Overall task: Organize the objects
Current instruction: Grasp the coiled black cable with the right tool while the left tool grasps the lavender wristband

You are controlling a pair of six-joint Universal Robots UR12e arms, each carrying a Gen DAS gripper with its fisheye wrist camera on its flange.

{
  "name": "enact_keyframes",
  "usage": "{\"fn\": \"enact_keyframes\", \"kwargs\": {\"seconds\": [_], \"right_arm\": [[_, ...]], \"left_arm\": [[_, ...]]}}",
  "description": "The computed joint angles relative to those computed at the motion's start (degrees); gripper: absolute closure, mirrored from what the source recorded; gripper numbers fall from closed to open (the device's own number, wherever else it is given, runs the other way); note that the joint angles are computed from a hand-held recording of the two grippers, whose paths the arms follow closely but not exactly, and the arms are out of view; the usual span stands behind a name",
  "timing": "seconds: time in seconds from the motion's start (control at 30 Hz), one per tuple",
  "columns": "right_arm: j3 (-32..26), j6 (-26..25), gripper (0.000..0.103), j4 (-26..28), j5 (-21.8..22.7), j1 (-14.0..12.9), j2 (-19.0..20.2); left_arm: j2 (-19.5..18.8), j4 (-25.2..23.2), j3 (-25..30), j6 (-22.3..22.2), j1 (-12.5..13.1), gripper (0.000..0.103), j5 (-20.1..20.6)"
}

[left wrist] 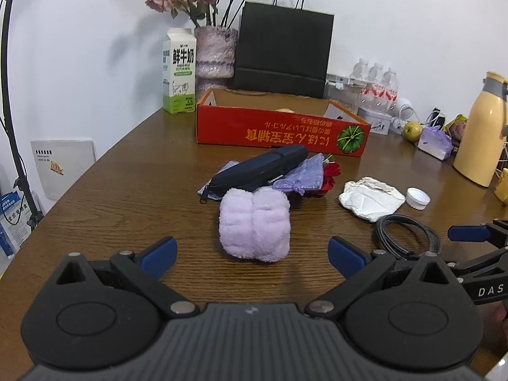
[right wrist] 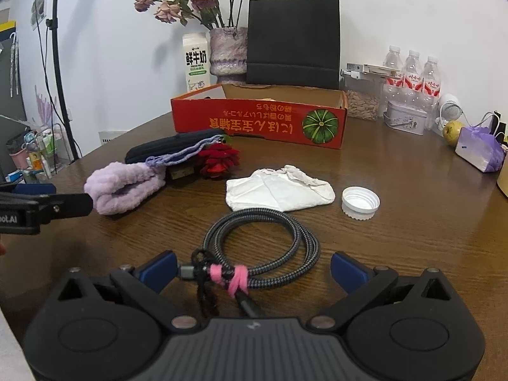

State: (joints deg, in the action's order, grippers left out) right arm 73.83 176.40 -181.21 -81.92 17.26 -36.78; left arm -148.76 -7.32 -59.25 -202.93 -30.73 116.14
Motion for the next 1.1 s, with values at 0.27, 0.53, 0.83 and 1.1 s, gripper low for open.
{"fn": "enact_keyframes", "kwargs": {"seconds": [0.27,0.53,0.83,1.1], "right_arm": [[-4.3,0.4,0.000,4.1,-0.9,0.2,1.9],[-6.0,-0.2,0.000,7.4,-2.2,0.4,2.7],[-5.5,0.9,0.010,5.9,-1.0,0.1,2.6],[-5.5,1.1,0.010,5.8,-0.8,0.0,2.6]], "left_arm": [[-1.2,-3.1,2.6,-1.6,0.5,0.000,-0.2],[-1.9,-5.0,3.9,-2.1,0.8,0.000,-0.4],[-3.3,-9.0,7.2,-2.6,0.7,0.000,1.5],[-5.7,-14.7,12.6,-4.3,0.4,0.000,4.2]]}}
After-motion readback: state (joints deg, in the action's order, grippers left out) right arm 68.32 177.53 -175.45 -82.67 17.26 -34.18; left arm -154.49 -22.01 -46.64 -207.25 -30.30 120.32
